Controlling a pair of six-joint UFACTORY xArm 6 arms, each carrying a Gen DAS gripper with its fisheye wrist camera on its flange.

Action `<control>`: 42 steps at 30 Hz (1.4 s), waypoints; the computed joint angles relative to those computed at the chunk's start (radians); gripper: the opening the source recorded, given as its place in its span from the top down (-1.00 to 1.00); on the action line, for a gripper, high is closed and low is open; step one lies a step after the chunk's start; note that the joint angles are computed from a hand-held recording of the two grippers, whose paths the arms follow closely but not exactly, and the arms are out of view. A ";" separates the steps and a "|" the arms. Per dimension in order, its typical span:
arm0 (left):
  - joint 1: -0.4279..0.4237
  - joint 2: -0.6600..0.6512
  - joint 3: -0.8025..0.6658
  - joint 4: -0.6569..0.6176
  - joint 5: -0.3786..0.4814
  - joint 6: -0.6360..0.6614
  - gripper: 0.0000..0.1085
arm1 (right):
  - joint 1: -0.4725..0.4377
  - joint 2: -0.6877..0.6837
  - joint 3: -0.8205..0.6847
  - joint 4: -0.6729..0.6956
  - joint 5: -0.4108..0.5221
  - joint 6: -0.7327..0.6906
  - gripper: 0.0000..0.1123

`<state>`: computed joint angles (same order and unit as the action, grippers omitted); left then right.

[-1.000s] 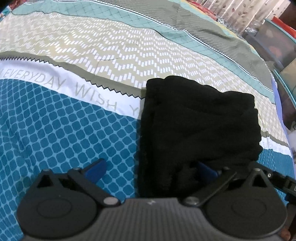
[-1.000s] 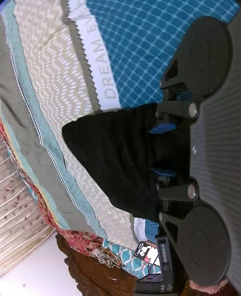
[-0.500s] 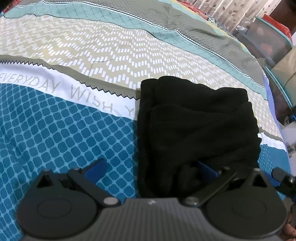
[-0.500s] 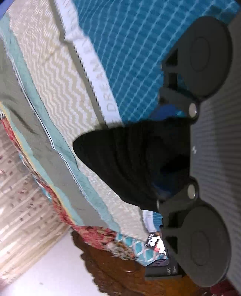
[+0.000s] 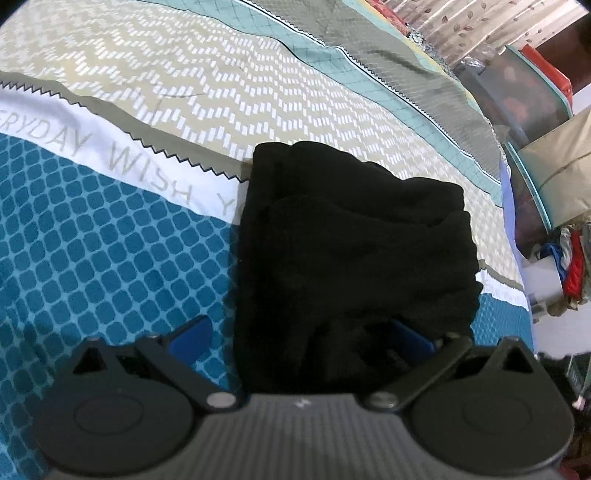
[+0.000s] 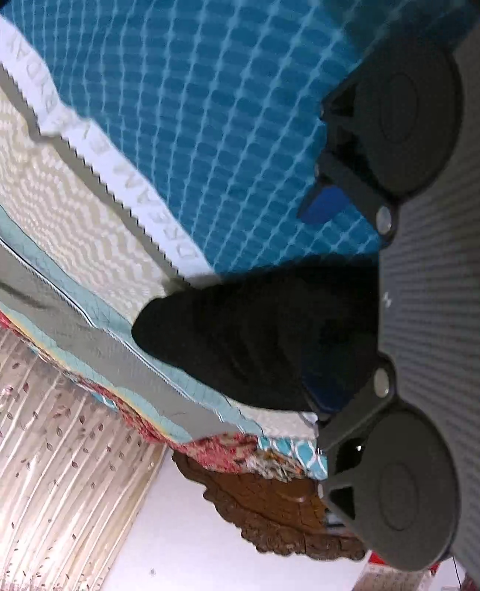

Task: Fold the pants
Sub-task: 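Press the folded pants bundle flat with both grippers along its sides, then open both grippers and pull them back from the folded pants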

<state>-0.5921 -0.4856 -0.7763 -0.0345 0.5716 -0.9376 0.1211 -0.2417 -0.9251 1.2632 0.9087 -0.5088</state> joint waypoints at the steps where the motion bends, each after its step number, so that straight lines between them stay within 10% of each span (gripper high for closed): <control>1: 0.002 0.001 0.006 -0.006 -0.013 0.008 -0.90 | 0.006 0.021 -0.019 0.006 0.004 -0.010 -0.63; 5: 0.009 0.018 0.034 -0.063 -0.122 0.037 -0.89 | 0.032 0.109 -0.104 -0.002 0.037 -0.067 -0.57; 7: 0.007 0.041 0.037 -0.066 -0.180 0.035 -0.87 | 0.056 0.159 -0.154 -0.033 0.065 -0.071 -0.21; 12: 0.014 0.082 -0.019 -0.032 -0.186 0.019 -0.22 | 0.095 0.182 -0.214 -0.037 0.050 -0.104 0.15; 16: 0.072 0.106 -0.096 -0.058 -0.240 0.099 -0.18 | 0.137 0.202 -0.299 -0.013 -0.010 -0.210 0.23; 25: 0.224 0.472 -0.536 0.011 -0.251 0.315 -0.18 | 0.215 0.557 -0.754 0.089 -0.219 -0.328 0.24; 32: 0.279 0.735 -0.737 0.028 -0.144 0.315 -0.17 | 0.224 0.892 -1.111 -0.206 -0.238 0.009 0.24; 42: 0.209 0.653 -0.728 0.356 0.125 -0.031 -0.57 | 0.253 0.704 -0.852 -0.592 -0.353 0.329 -0.40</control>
